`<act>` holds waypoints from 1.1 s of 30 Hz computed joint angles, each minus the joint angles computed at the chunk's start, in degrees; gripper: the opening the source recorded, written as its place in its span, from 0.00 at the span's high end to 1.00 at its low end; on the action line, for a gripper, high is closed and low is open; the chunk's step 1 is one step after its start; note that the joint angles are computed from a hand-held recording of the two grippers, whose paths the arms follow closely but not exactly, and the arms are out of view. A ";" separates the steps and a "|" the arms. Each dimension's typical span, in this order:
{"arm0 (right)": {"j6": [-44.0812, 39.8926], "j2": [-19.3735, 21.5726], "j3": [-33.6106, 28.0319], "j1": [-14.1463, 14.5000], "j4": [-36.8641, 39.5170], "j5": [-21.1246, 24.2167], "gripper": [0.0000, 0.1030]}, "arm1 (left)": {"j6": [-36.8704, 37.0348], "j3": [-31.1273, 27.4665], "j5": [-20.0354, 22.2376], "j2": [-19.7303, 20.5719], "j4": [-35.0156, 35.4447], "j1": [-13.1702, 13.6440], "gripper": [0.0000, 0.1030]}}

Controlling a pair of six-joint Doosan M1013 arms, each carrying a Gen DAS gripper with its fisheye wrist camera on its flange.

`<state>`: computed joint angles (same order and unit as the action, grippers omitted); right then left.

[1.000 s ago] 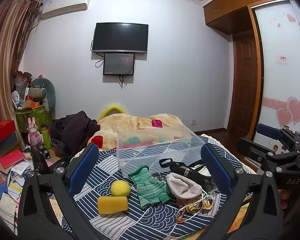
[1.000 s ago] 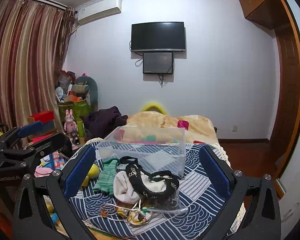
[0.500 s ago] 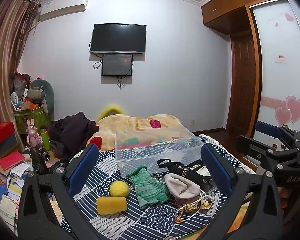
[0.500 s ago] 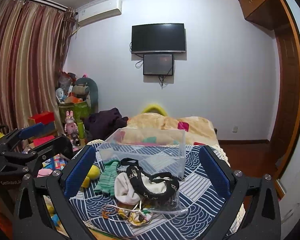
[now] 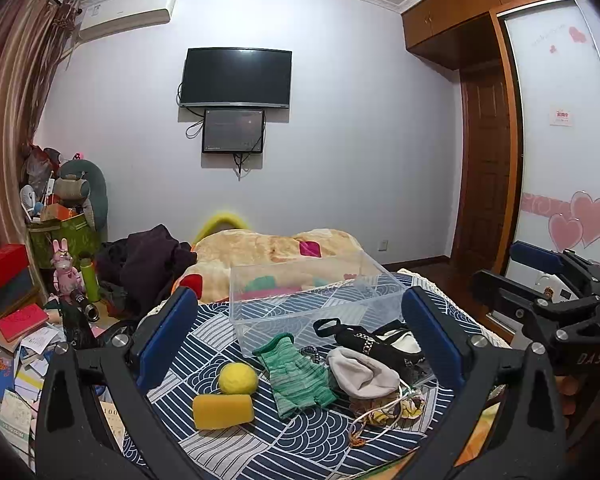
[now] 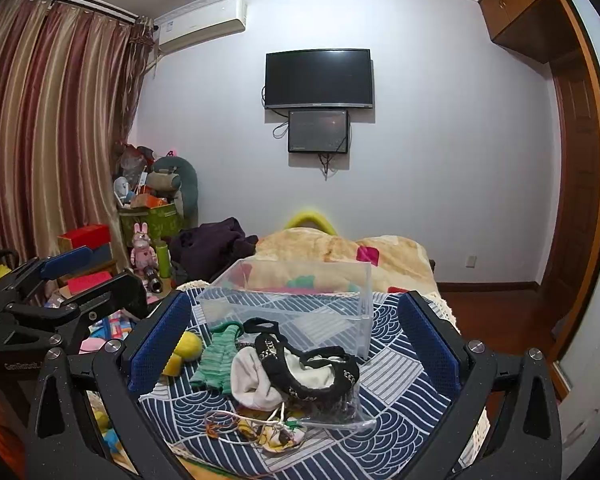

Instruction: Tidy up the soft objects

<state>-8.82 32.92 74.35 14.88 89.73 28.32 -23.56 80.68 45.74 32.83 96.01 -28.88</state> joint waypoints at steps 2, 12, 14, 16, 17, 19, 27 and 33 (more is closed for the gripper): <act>-0.65 -0.10 0.10 0.03 0.50 -0.04 0.00 | -0.04 0.00 0.05 0.01 0.09 -0.02 0.00; -1.81 -0.21 0.31 0.10 1.36 -0.19 0.00 | -1.86 0.63 -0.11 -0.51 0.84 0.09 0.00; -1.89 -0.20 0.31 0.09 1.41 -0.20 0.00 | -2.16 0.74 -0.17 -0.62 1.03 0.09 0.00; -1.70 -0.19 0.27 0.08 1.26 -0.10 0.00 | -2.25 0.86 -0.22 -0.71 1.20 0.08 0.00; -1.60 -0.20 0.27 0.09 1.16 -0.13 0.00 | -2.08 0.85 -0.24 -0.71 1.13 0.07 0.00; -1.64 -0.22 0.27 0.12 1.20 -0.20 0.00 | -1.83 0.84 -0.30 -0.70 1.12 0.04 0.00; -0.83 -0.13 0.13 0.14 0.42 -0.12 0.00 | -0.88 0.79 -1.69 -0.70 0.81 0.27 0.00; 4.98 0.87 -1.15 -0.05 -6.41 0.74 0.00 | 2.15 0.77 -2.97 -0.23 -3.60 1.01 0.00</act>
<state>-3.85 33.80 73.20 14.82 83.33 29.06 -21.42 81.45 42.76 32.61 92.42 -27.87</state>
